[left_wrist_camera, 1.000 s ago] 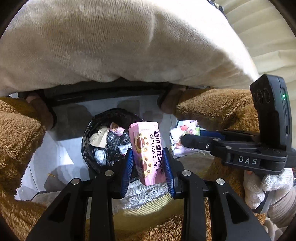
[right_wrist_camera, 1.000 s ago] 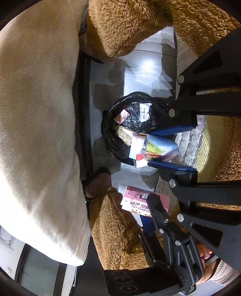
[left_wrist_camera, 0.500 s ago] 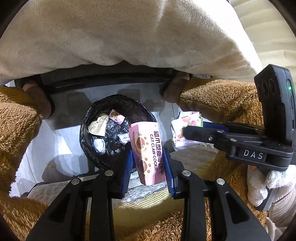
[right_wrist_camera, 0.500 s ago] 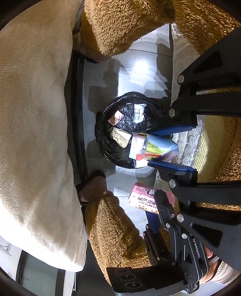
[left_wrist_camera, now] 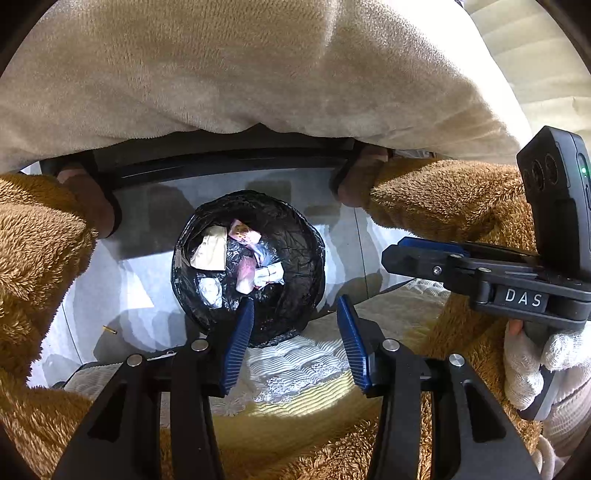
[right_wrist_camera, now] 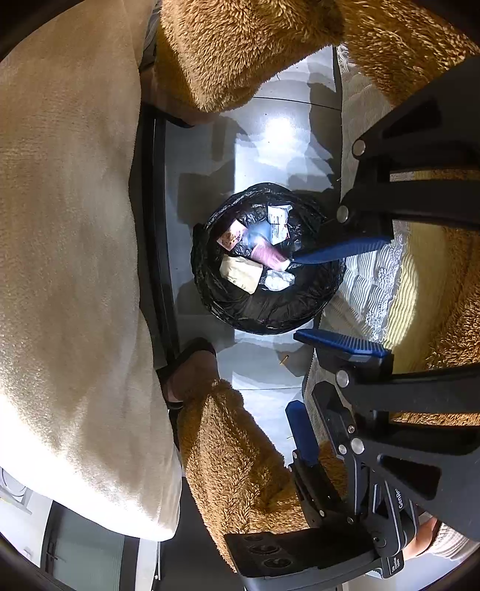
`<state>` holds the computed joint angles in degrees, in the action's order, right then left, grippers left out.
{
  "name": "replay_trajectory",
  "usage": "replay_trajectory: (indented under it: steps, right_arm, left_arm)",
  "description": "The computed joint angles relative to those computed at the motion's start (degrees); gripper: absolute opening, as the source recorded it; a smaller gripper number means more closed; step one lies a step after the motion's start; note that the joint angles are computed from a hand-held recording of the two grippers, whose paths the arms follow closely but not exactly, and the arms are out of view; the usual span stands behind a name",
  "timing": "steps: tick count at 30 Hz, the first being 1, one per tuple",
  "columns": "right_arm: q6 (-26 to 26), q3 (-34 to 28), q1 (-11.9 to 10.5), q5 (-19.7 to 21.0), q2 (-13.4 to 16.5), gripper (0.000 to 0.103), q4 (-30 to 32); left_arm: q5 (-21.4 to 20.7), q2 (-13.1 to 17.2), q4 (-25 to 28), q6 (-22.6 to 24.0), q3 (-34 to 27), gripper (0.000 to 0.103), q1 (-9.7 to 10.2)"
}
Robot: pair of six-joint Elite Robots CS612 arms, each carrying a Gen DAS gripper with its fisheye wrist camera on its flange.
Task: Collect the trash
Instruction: 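Raise both tools back over the remaining trash on the bed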
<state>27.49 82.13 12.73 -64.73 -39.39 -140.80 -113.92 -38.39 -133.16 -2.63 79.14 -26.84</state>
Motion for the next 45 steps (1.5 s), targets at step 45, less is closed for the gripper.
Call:
replay_trajectory:
  steps: [45]
  right_arm:
    - [-10.95, -8.65, -3.05, -9.02, 0.73, 0.058, -22.92]
  left_arm:
    - [4.66, 1.61, -17.08, 0.14, -12.87, 0.046, 3.85]
